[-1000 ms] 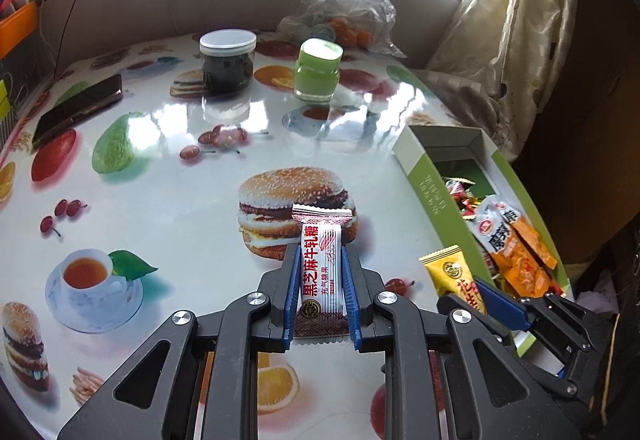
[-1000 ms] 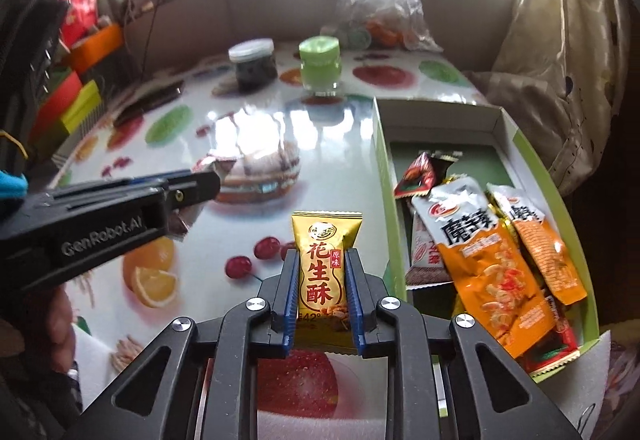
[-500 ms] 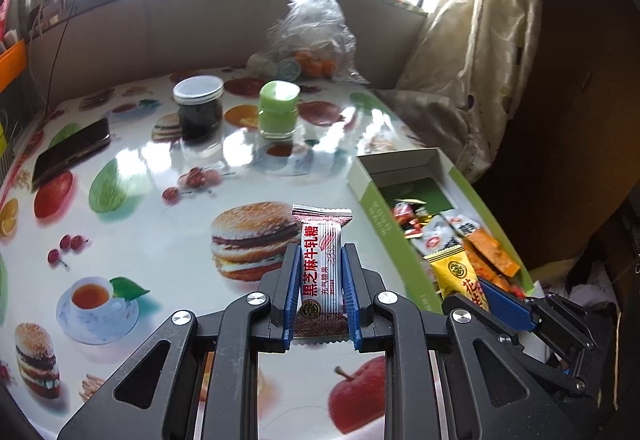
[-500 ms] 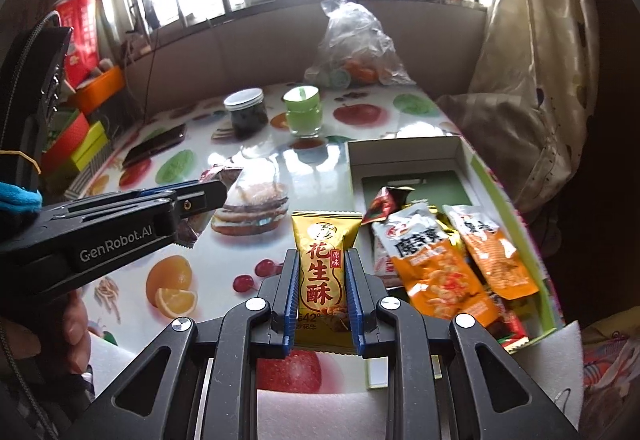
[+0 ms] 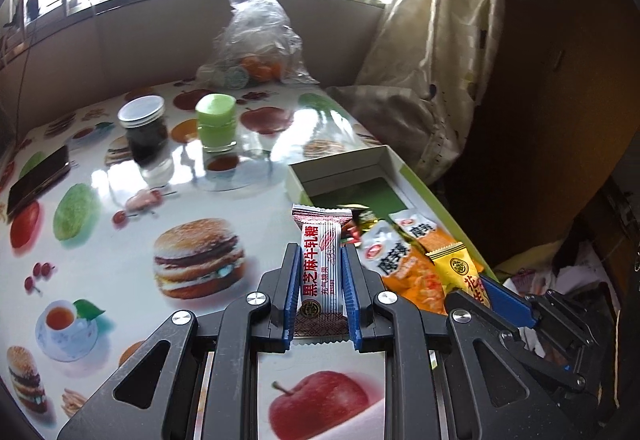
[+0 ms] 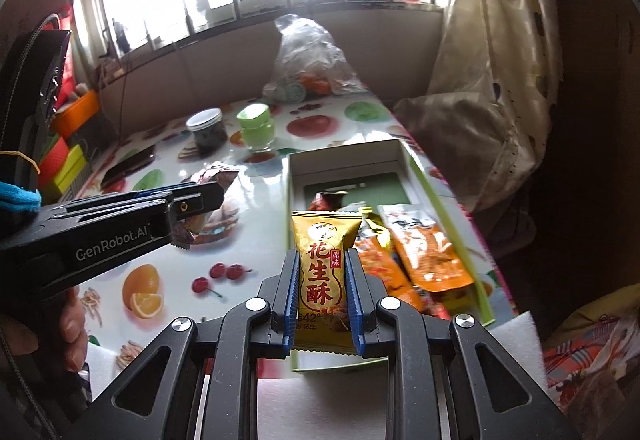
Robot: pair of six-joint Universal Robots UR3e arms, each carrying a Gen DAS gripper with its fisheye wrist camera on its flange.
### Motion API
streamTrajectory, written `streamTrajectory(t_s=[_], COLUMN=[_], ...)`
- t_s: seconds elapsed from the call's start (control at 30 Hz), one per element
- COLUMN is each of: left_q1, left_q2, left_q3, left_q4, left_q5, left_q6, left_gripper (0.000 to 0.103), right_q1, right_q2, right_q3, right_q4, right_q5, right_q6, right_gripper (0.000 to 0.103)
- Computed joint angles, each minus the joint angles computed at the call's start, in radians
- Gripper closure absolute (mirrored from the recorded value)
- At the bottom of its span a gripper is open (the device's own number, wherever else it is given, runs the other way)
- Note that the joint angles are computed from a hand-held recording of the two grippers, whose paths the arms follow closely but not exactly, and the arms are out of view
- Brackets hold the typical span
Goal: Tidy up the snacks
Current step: 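Carry the milk-candy bar and peanut-crisp packet with both grippers over the green box, then open the right gripper dropping the peanut packet while the left gripper releases the candy bar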
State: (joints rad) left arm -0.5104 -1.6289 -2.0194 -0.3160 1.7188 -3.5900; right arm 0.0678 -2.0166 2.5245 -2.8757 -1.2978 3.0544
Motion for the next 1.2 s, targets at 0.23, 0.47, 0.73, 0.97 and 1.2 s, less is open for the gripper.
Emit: streamTrajectory(t_s=[0.23,0.47,0.73,0.97,1.2], left_q1=[-0.01,-0.005,0.002,0.002,0.002], left_q2=[-0.099,-0.216,-0.308,-0.349,-0.383], left_q3=[0.102,0.204,0.296,0.335,0.364], left_q4=[-0.009,-0.018,-0.05,-0.07,-0.085], left_q5=[-0.038,-0.103,-0.13,-0.13,-0.13], left_q6=[0.01,0.029,0.04,0.039,0.034], left_gripper=[0.082,0.082,0.082,0.082,0.082], right_q1=[-0.129,-0.221,-0.252,-0.244,-0.237], right_q2=[-0.085,-0.088,0.022,0.136,0.214], right_q3=[0.036,0.061,0.07,0.056,0.05], right_q4=[0.08,0.094,0.014,-0.076,-0.148], right_q5=[0.044,0.063,0.062,0.054,0.053], right_q6=[-0.059,-0.098,-0.108,-0.105,-0.098], right_gripper=[0.083,0.083,0.083,0.082,0.082])
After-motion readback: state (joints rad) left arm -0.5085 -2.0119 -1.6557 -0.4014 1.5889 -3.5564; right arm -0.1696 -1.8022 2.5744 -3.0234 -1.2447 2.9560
